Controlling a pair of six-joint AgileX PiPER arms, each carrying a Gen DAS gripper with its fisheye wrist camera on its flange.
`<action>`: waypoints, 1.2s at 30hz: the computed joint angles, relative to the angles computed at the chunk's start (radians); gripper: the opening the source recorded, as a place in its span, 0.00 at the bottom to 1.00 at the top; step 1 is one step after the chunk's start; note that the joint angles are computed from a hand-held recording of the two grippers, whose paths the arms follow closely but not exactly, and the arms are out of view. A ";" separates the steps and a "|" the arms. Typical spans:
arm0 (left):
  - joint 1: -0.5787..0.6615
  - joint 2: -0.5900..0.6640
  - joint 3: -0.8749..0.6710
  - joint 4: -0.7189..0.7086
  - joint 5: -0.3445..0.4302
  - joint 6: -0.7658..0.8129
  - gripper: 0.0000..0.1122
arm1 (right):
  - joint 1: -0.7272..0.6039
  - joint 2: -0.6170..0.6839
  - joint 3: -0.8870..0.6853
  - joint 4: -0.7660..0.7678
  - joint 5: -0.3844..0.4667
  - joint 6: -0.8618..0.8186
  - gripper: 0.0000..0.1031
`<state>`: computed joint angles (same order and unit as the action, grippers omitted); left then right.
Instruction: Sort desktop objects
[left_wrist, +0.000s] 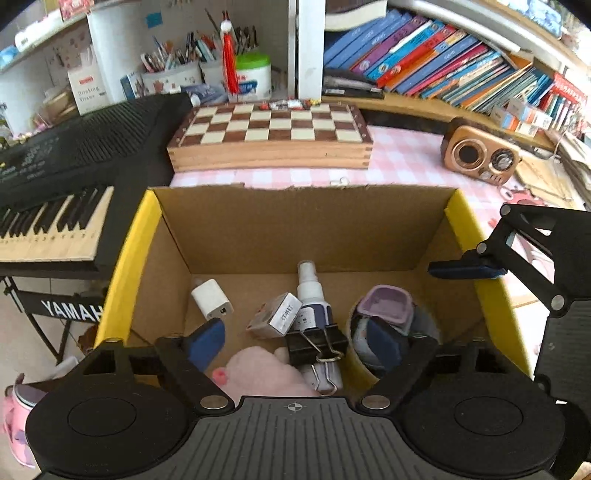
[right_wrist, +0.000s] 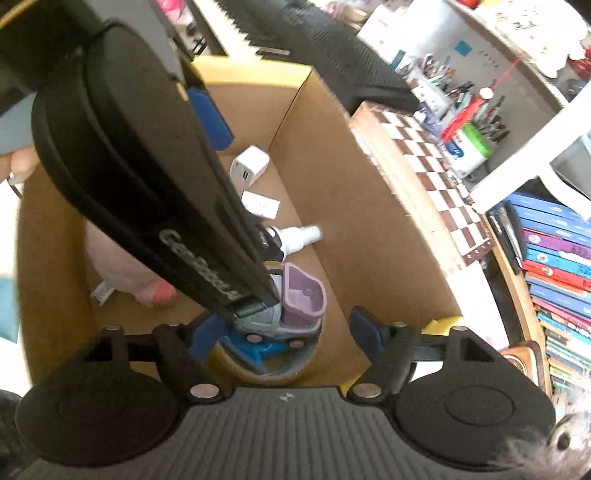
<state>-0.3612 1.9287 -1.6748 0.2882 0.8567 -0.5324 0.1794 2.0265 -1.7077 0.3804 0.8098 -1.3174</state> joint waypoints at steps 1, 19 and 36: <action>-0.009 -0.024 0.024 0.017 -0.015 -0.013 0.79 | -0.006 -0.023 0.026 0.012 -0.014 -0.005 0.75; -0.381 -0.435 0.410 0.676 -0.028 -0.687 0.87 | -0.275 -0.566 0.606 0.553 -0.172 -0.260 0.81; -0.862 -0.606 0.665 0.778 0.332 -1.137 0.90 | -0.761 -1.030 1.070 0.650 0.073 -0.211 0.88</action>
<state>-1.2231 1.3228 -1.0097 1.0660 1.1882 -1.6696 -0.5821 0.9965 -0.6375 1.0304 0.8825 -1.5280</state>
